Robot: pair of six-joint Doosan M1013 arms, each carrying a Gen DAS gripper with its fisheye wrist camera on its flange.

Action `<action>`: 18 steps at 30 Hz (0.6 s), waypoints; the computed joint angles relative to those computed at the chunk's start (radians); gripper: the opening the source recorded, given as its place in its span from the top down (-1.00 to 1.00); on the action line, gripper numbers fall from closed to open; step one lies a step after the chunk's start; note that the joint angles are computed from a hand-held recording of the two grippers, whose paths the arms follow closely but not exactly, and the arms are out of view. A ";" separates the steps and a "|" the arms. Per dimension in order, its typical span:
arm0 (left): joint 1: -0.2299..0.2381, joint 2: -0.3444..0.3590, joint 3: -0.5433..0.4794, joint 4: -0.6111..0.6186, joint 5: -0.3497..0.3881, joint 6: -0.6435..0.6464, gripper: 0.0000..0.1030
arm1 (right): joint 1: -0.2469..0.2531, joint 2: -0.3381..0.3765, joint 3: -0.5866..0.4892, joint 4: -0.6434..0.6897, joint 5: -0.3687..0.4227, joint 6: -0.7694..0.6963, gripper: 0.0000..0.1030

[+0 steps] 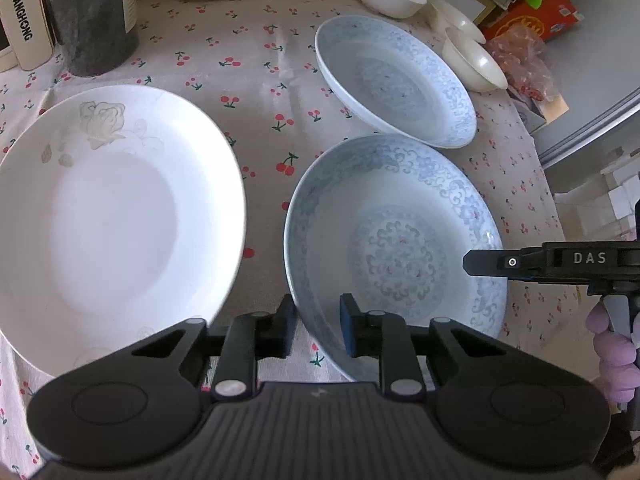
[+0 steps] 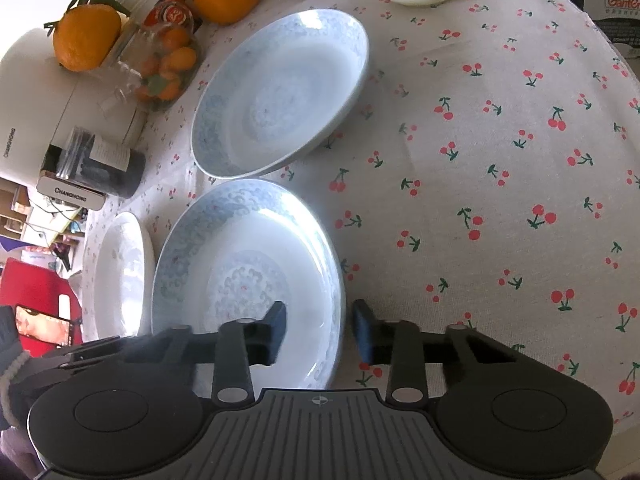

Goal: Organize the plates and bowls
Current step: 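Lift the larger blue plate with both tools onto the smaller blue plate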

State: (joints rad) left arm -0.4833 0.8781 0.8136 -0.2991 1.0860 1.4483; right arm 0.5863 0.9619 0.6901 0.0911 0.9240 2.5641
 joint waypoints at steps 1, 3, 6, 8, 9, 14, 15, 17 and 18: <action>-0.001 0.000 0.000 0.007 -0.001 0.001 0.63 | 0.000 0.001 -0.002 -0.001 0.003 -0.003 0.53; -0.003 0.000 -0.001 0.019 -0.001 0.002 0.69 | 0.002 0.007 -0.013 -0.012 0.015 -0.004 0.58; -0.002 -0.001 0.002 0.020 -0.003 -0.002 0.72 | 0.006 0.012 -0.025 -0.030 0.033 -0.003 0.67; -0.004 -0.003 0.004 0.025 -0.005 -0.003 0.73 | 0.007 0.015 -0.033 -0.039 0.045 -0.001 0.72; -0.005 -0.004 0.004 0.031 -0.006 -0.003 0.74 | 0.007 0.016 -0.036 -0.043 0.050 -0.002 0.73; -0.011 -0.015 0.014 0.056 -0.024 0.022 0.74 | 0.011 0.012 -0.036 -0.058 0.058 -0.020 0.75; -0.010 -0.017 0.016 0.057 -0.029 0.025 0.74 | 0.011 0.008 -0.030 -0.057 0.052 -0.020 0.75; -0.011 -0.022 0.021 0.055 -0.038 0.028 0.74 | 0.011 -0.001 -0.015 -0.056 0.037 -0.018 0.75; -0.010 -0.026 0.024 0.053 -0.043 0.030 0.74 | 0.011 -0.006 -0.008 -0.059 0.030 -0.016 0.75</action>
State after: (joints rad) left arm -0.4938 0.8525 0.8376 -0.2459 1.0428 1.4786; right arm 0.5972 0.9560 0.6816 0.0324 0.9542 2.5485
